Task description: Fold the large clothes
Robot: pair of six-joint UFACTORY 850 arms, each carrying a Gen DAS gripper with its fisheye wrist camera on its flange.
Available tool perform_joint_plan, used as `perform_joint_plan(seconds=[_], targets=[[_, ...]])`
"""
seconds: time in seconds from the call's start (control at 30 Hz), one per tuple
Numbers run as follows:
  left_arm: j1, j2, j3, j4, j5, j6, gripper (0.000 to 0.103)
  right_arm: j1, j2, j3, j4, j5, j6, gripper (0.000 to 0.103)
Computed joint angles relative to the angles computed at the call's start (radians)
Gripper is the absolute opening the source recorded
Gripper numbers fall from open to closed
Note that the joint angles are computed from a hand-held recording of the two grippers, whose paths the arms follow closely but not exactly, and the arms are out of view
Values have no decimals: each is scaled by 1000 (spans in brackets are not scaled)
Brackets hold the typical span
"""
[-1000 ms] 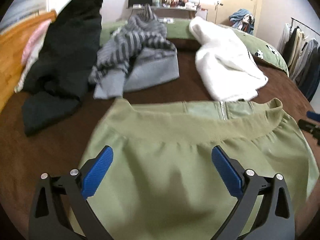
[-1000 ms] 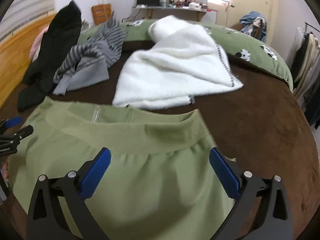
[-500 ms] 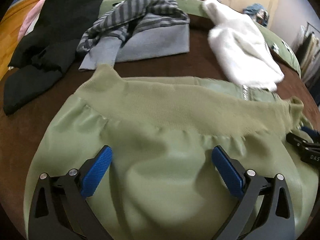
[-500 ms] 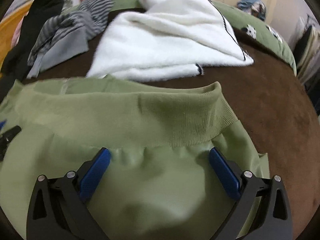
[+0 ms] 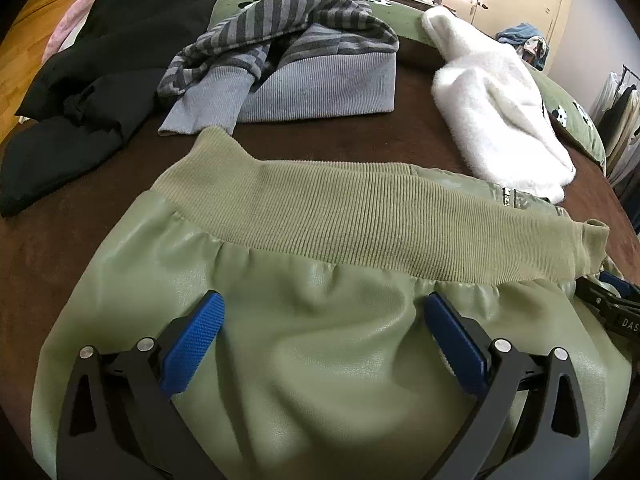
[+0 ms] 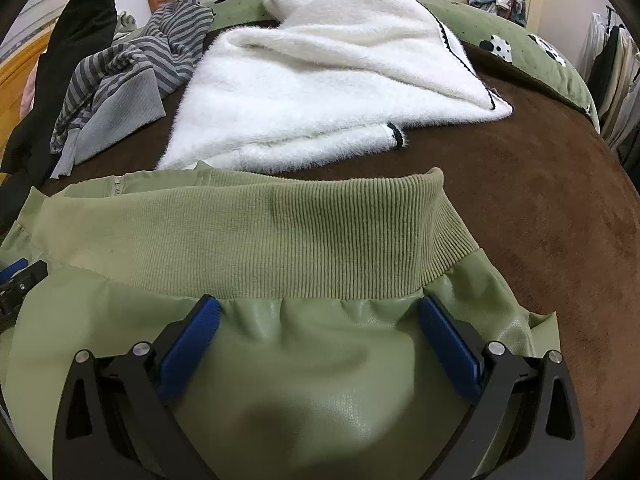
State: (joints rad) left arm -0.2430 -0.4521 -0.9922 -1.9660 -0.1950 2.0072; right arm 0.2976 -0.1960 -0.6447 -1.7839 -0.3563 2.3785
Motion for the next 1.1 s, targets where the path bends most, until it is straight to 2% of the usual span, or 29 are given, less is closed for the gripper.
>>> perform_joint_plan(seconds=[0.13, 0.2, 0.27, 0.4, 0.47, 0.6, 0.73, 0.8, 0.9, 1.0, 1.07, 1.1], targets=[[-2, 9, 3, 34, 6, -28, 97, -2, 10, 0, 41, 15, -46, 97], [-5, 29, 14, 60, 20, -44, 96, 9, 23, -1, 109, -3, -138, 97], [-3, 75, 50, 29, 0, 9, 96, 27, 49, 13, 132, -33, -166, 97], [-2, 179, 142, -43, -46, 126, 96, 57, 132, 70, 74, -68, -80, 97], [-12, 224, 182, -51, -33, 157, 96, 77, 168, 97, 68, -95, -54, 97], [-13, 261, 232, -34, -46, 146, 96, 110, 246, 162, 69, -110, 25, 97], [-14, 252, 255, 41, -48, 71, 96, 176, 321, 224, 113, -161, 68, 97], [-21, 233, 262, -30, -40, 147, 97, 214, 368, 258, 132, -172, 110, 97], [-22, 221, 283, -237, -64, 337, 97, 296, 472, 326, 129, -194, 246, 97], [-39, 222, 295, -416, -54, 515, 98, 439, 580, 386, 223, -287, 312, 97], [-41, 221, 296, -446, -53, 546, 98, 538, 648, 427, 269, -353, 377, 97], [-39, 221, 296, -434, -59, 533, 98, 613, 687, 452, 326, -418, 412, 97]])
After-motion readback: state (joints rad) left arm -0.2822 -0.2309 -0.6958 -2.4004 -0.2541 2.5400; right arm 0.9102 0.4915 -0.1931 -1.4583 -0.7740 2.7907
